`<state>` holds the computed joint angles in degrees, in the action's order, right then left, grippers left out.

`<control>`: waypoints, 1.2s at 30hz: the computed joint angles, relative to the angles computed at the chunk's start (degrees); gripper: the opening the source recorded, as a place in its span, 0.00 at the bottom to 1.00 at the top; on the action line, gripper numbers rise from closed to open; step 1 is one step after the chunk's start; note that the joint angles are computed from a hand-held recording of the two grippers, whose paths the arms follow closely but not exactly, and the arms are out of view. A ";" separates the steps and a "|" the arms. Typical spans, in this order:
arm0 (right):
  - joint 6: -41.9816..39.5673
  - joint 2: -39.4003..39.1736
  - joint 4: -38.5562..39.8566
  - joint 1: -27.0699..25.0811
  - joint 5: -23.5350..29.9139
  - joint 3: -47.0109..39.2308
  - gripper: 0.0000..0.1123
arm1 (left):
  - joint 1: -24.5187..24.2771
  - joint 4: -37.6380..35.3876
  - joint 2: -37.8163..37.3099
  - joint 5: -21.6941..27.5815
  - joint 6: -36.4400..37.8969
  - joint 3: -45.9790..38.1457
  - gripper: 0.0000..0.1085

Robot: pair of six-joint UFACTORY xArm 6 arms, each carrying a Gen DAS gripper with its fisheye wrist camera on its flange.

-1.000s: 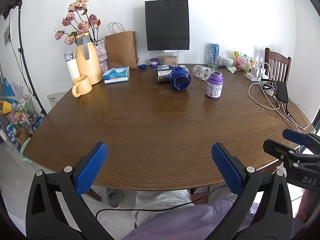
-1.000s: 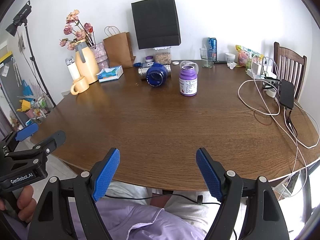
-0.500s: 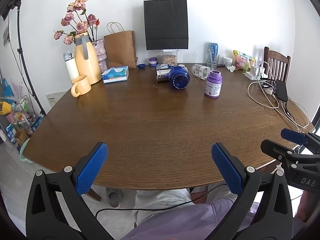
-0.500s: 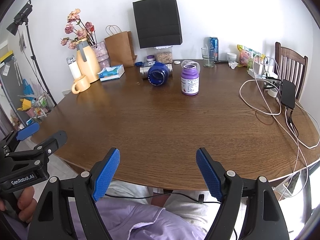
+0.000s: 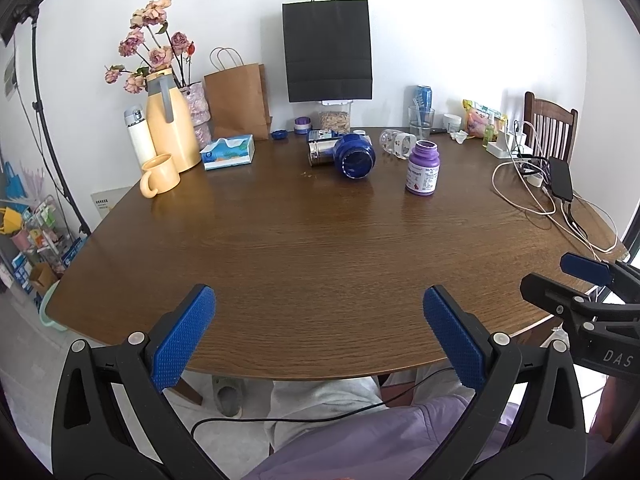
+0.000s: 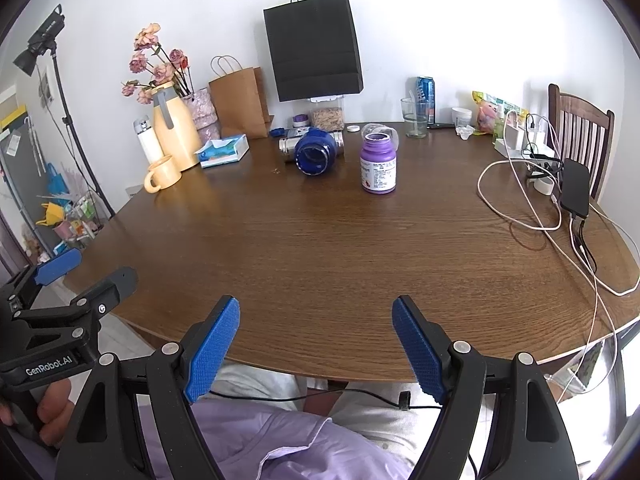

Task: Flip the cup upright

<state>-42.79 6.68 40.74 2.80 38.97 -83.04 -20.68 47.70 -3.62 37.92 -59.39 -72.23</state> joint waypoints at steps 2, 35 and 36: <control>-0.07 0.13 0.02 -0.01 0.28 -0.19 0.73 | -0.04 0.09 0.15 0.09 -0.18 -0.19 0.95; -25.28 7.35 17.90 3.75 -6.78 -3.29 0.92 | 7.12 9.20 5.60 -10.97 -7.44 -0.57 0.95; -21.99 10.60 15.63 3.55 -4.32 -7.29 0.92 | 8.07 11.45 6.70 -12.36 -8.83 -1.07 0.95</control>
<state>-64.78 17.28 56.37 6.34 34.65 -90.32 -12.61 59.15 3.08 25.56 -68.23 -73.30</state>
